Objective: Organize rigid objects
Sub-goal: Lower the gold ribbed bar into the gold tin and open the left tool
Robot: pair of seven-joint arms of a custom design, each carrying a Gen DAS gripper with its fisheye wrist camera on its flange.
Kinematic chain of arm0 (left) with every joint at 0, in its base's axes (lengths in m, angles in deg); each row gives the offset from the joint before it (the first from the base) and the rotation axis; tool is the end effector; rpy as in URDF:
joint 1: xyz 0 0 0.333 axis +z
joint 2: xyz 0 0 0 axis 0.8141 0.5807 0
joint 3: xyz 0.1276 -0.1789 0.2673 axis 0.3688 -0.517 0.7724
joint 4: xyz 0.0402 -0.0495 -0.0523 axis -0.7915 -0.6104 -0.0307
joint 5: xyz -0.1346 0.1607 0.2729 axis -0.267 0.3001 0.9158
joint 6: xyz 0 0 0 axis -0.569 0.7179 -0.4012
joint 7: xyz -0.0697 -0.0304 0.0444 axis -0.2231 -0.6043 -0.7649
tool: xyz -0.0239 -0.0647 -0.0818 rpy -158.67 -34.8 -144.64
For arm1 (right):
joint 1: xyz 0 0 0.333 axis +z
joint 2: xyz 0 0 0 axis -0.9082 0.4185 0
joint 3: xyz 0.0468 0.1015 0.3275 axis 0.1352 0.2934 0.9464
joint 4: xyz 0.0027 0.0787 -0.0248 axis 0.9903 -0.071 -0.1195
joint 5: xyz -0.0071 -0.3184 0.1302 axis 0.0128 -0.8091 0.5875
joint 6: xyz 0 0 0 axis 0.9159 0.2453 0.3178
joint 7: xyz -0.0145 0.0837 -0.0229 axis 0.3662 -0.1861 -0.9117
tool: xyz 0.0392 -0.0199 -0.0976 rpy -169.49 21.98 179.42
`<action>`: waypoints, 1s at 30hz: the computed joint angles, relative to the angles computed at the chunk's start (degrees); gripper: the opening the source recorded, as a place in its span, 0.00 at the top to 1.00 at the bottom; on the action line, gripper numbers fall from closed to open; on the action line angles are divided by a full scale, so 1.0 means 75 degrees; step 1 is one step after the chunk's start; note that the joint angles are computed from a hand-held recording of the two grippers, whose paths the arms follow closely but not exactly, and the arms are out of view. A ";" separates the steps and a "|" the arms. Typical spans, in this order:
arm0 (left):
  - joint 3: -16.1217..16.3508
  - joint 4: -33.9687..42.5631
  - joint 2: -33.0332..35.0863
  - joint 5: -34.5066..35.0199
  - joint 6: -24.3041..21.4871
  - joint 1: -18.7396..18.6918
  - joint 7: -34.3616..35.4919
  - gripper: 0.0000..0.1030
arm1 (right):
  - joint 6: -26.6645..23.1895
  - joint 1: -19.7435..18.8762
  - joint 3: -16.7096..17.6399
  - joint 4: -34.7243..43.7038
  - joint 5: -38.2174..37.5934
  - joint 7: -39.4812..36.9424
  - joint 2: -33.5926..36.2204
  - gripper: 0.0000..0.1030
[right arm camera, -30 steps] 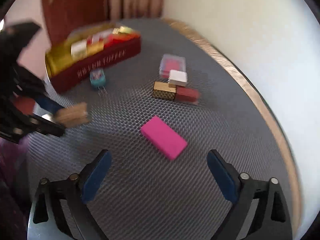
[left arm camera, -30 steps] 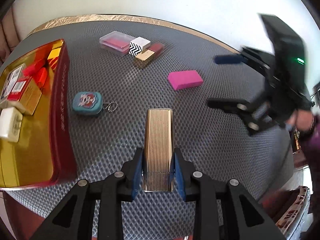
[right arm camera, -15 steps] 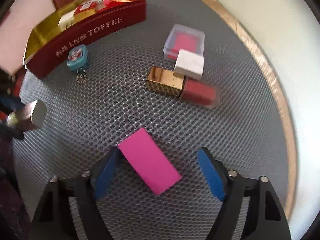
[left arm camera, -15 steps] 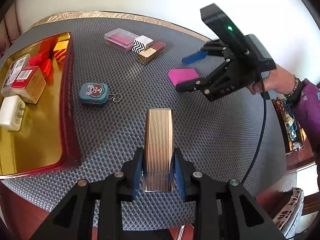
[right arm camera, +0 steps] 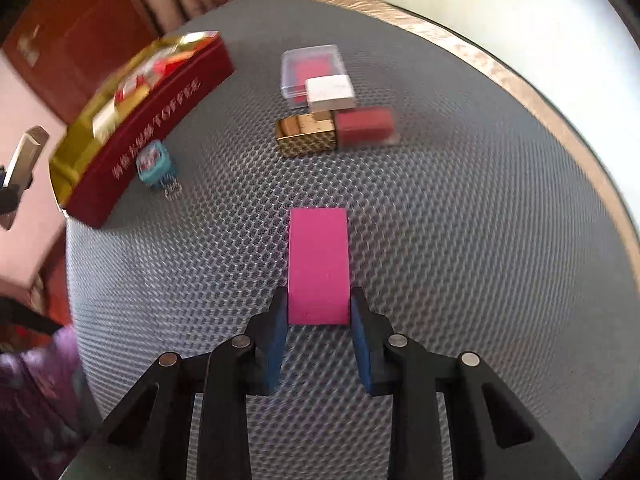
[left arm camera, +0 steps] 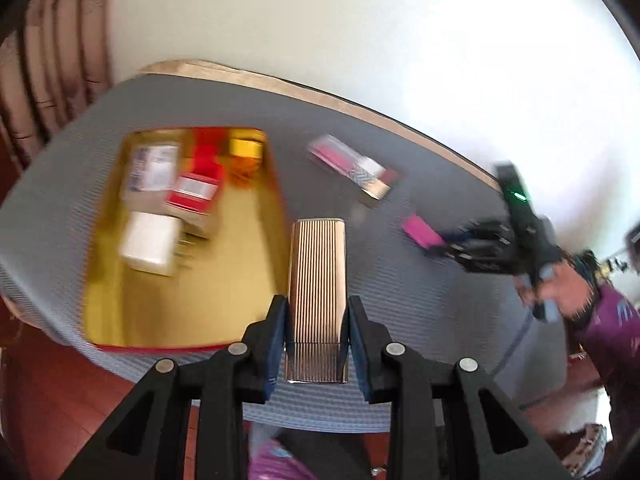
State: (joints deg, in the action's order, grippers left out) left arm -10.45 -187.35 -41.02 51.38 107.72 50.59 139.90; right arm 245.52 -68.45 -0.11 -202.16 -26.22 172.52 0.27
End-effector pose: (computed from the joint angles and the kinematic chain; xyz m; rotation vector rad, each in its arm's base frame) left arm 0.5067 -0.1019 0.4980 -1.6095 2.5070 -0.8810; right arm 0.5348 0.1571 0.3426 -1.9042 1.8183 -0.1995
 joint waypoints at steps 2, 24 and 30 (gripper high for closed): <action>0.0031 0.0172 0.0235 0.0139 0.0175 0.0047 -0.0079 0.71 | 0.0374 -0.0777 0.0877 -0.0243 0.0461 -0.0110 0.0014 0.73; -0.0127 0.0955 0.1774 0.1374 0.0736 0.0434 -0.0438 0.71 | 0.2165 -0.1900 0.2476 -0.1229 -0.0511 0.2361 0.0166 0.73; -0.0155 0.0930 0.1916 0.1618 0.1030 0.0373 -0.0475 0.71 | 0.2289 -0.1531 0.2095 -0.1129 -0.0881 0.2940 0.0255 0.73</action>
